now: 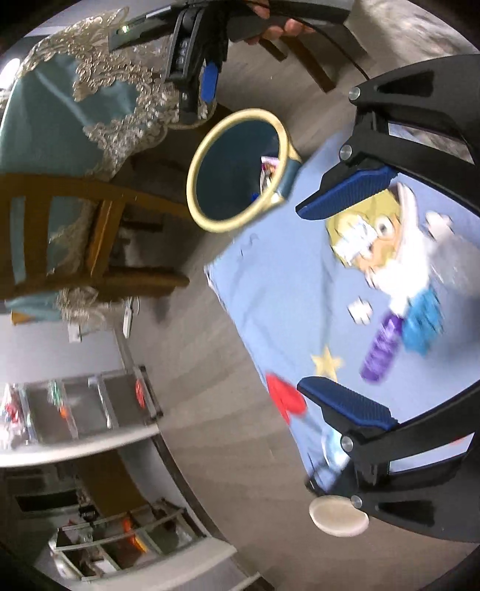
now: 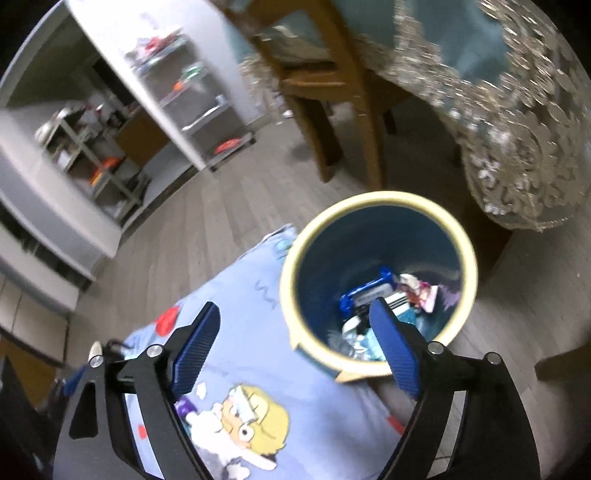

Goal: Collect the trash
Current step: 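Withdraw both open tools from the bin back over the table, then grasp the silver foil pill packet with the right tool while the left grasps the second blue mask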

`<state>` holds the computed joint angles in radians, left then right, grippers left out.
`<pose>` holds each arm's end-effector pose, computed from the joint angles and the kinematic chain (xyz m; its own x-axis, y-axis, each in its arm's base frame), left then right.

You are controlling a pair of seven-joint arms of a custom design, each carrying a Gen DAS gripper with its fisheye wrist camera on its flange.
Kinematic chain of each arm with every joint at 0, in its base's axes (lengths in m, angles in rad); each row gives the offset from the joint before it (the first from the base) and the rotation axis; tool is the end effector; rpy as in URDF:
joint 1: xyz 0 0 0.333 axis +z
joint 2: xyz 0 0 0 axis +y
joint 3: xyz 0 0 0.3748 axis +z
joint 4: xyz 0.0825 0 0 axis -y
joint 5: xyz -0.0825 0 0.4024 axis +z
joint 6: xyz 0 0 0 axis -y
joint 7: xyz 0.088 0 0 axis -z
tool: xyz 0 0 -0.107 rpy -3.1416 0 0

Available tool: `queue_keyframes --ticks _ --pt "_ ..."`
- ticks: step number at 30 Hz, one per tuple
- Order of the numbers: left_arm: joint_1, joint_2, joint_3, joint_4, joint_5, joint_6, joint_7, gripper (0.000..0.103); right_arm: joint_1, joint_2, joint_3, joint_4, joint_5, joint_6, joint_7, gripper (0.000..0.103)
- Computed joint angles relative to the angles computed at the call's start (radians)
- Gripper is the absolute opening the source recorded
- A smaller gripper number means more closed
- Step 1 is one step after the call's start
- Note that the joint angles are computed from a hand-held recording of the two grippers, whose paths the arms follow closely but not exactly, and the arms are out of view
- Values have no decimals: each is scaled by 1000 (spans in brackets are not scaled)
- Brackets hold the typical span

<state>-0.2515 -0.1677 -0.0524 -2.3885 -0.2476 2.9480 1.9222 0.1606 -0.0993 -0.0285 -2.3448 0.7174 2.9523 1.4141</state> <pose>0.5052 -0.1428 0.5154 -0.4029 -0.9141 -0.0461 -0.6681 0.3282 -0.6678 0.5380 0.0272 0.4901 -0.1966 -0.8774 -0.4376 -0.7288 0.4293 -0.5333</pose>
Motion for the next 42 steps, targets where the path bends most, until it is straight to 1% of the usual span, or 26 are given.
queue_keyframes --ticks 2,4,7,9,11,14,15,17,19,22,25,27,28,29,31,32,34,35,36,39,42 --pt "24 -27 14 -25 7 -6 -15 86 13 -11 13 -10 -2 13 -4 88" --pt "30 -44 37 -40 -8 -10 -21 86 24 -19 24 -19 -22 13 8 88" --pt "10 -63 87 -65 -72 3 3 88 40 -27 37 -32 -47 11 37 90" --pt "14 -67 103 -77 -84 9 9 89 61 -31 37 -39 -28 13 32 91" --pt "31 -72 105 -91 -71 17 2 89 81 -31 37 -42 -5 8 26 91" --pt "27 -74 145 -100 -105 17 18 90 83 -22 47 -45 -34 -6 56 92" --pt "35 -69 148 -100 -108 17 15 90 80 -17 52 -43 -55 -12 70 92" --pt "64 -58 137 -100 -90 15 -6 90 65 -10 63 -44 -126 -21 126 92" --pt "111 -46 118 -101 -45 11 -44 90 67 1 60 -41 -132 -25 135 92" --pt "127 -26 122 -93 -47 -3 -44 90 59 31 61 -24 -167 -55 183 92" --pt "171 -1 87 -86 13 -7 -81 90 54 62 67 -4 -242 -96 222 92" --pt "188 20 71 -79 42 -13 -102 90 60 81 70 6 -243 -114 206 92" --pt "189 30 69 -71 34 -23 -106 90 64 92 73 12 -229 -121 193 92" --pt "176 39 78 -63 -10 -31 -81 90 67 98 75 16 -223 -125 190 92" --pt "175 53 70 -55 -46 -24 -58 90 73 116 80 23 -216 -127 188 92" --pt "185 59 57 -55 -27 -15 -69 90 78 129 85 30 -210 -132 181 92" --pt "224 83 19 -52 90 17 -145 90 84 146 90 40 -208 -136 178 92" --pt "251 102 -2 -46 182 28 -219 90 86 157 94 48 -198 -139 166 92" --pt "265 115 -13 -38 238 31 -269 90 87 167 98 55 -182 -141 150 92" --pt "291 166 -28 -3 410 37 -434 90 91 193 104 72 -170 -149 122 91" --pt "291 218 -25 45 499 29 -538 90 94 222 109 91 -173 -163 97 90"
